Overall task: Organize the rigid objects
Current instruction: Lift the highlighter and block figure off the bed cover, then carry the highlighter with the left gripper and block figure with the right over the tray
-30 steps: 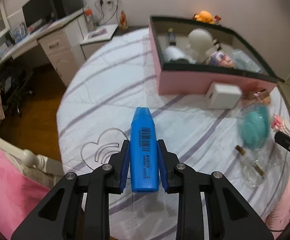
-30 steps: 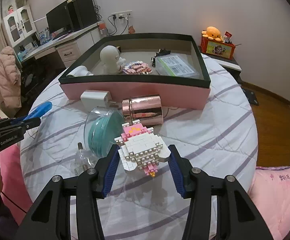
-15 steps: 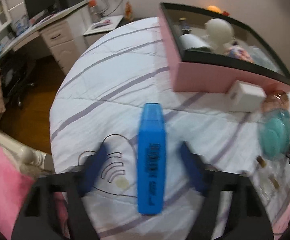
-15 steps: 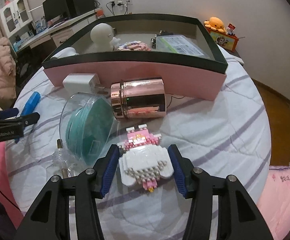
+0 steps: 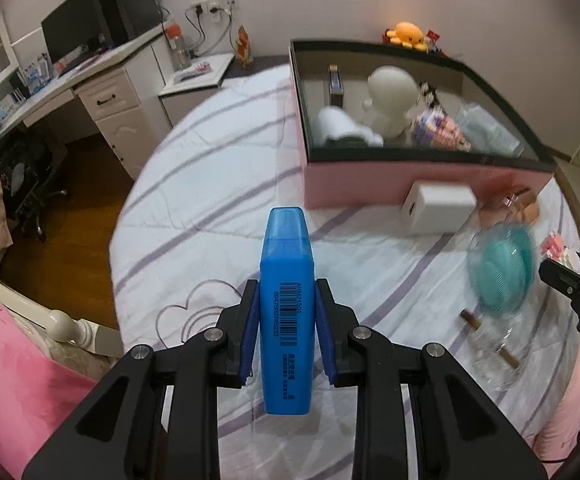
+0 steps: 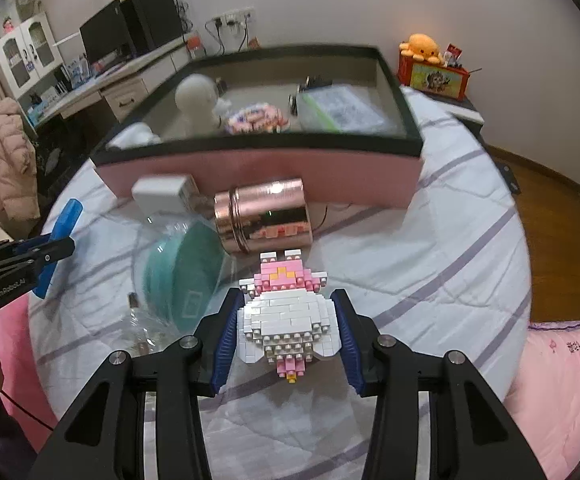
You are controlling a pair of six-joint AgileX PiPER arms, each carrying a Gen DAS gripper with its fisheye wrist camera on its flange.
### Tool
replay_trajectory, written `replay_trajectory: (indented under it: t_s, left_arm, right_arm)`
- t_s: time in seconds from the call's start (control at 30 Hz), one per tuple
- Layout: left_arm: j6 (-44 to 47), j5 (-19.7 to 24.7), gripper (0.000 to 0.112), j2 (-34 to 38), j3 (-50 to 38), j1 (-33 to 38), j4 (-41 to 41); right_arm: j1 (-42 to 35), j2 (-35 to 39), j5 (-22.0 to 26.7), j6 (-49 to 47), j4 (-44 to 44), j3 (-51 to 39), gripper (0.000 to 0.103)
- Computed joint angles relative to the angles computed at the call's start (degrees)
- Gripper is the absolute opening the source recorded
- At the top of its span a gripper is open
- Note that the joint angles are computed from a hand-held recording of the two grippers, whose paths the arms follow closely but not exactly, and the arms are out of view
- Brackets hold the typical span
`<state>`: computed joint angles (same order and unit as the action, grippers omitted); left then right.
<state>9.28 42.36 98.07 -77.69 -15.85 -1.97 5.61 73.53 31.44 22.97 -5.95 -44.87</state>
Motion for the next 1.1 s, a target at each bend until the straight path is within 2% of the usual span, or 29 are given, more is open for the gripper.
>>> replay_trajectory:
  t_s: [0.33, 0.53, 0.7, 0.8, 1.1]
  left_arm:
    - [-3.85, -0.18, 0.027, -7.8, -3.26, -1.68, 0.92]
    - [-7.15, -1.11, 0.027, -13.28, -2.93, -4.6, 4.29]
    - [-9.44, -2.14, 0.027, -17.2, -0.84, -6.49, 6.67]
    - [-5.53, -2.75, 0.027, -18.69, 0.31, -5.67, 2.16]
    - [-8.11, -3.38, 0.027, -17.32, -0.35, -7.4, 5.15]
  right_arm:
    - [4.3, -13.85, 6.56, 8.8, -12.0, -3.87, 0.046]
    - [7.08, -19.85, 9.88, 13.8, -19.58, -6.48, 0.046]
    - [11.51, -23.19, 12.53, 19.79, -25.98, -6.37, 0.046]
    - [13.61, -24.74, 13.83, 22.37, -28.21, -5.74, 0.046]
    - [13.44, -25.12, 13.2, 21.58, -27.66, -5.35, 0.046]
